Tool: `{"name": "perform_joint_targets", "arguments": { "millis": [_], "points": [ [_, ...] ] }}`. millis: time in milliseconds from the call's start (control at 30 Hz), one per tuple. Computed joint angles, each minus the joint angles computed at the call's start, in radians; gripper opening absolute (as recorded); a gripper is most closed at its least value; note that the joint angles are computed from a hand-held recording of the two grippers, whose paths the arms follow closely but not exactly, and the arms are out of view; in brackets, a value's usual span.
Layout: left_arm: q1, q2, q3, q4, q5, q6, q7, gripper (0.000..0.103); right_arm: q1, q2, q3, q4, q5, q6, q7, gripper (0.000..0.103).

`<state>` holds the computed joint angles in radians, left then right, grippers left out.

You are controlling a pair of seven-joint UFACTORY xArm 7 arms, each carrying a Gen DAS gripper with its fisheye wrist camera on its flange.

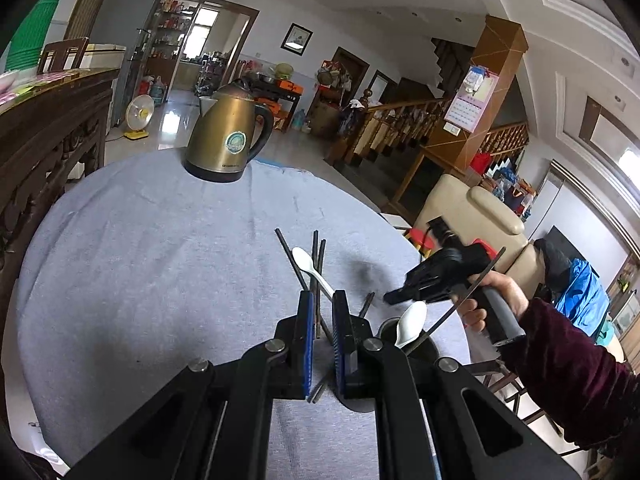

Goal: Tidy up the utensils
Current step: 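Carry the chopstick to the holder with the left tool while the right tool grasps a chopstick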

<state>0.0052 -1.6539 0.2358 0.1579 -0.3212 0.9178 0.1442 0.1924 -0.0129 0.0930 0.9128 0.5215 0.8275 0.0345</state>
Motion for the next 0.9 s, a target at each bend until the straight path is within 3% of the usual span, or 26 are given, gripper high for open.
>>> {"name": "perform_joint_targets", "arguments": {
  "millis": [67,200,267,400,567,633,700,733,833,900],
  "points": [
    [0.001,0.023,0.013,0.002,0.007,-0.009,0.013,0.008,0.002,0.022,0.003,0.006,0.038,-0.008,-0.012,0.005],
    [0.017,0.062,0.036,0.008,0.015,-0.027,0.043,0.008,0.011,0.090,0.017,0.079,-0.011,-0.003,0.055,0.008],
    [0.032,0.077,0.046,0.008,0.023,-0.032,0.059,0.008,0.023,0.127,0.026,0.137,-0.080,0.037,0.104,0.009],
    [0.047,0.098,0.060,0.008,0.020,-0.038,0.087,0.008,0.034,0.213,0.039,0.268,-0.156,0.143,0.149,0.020],
    [0.052,0.096,0.050,0.005,0.004,-0.039,0.103,0.008,0.082,0.276,0.046,0.370,-0.297,0.176,0.234,0.020],
    [0.054,0.095,0.045,0.004,0.000,-0.034,0.099,0.008,0.121,0.303,0.048,0.416,-0.404,0.184,0.255,0.019],
    [0.057,0.094,0.040,0.004,-0.003,-0.030,0.093,0.008,0.171,0.323,0.035,0.440,-0.539,0.166,0.314,0.002],
    [0.061,0.092,0.035,0.004,-0.003,-0.024,0.086,0.008,0.203,0.327,0.016,0.437,-0.597,0.133,0.323,0.002],
    [0.066,0.083,0.026,0.012,0.003,-0.003,0.075,0.008,0.185,0.330,0.037,0.418,-0.604,0.066,0.324,0.002],
    [0.070,0.074,0.019,0.017,0.012,0.008,0.071,0.008,0.158,0.316,0.044,0.394,-0.551,0.038,0.303,0.001]
  ]
}}
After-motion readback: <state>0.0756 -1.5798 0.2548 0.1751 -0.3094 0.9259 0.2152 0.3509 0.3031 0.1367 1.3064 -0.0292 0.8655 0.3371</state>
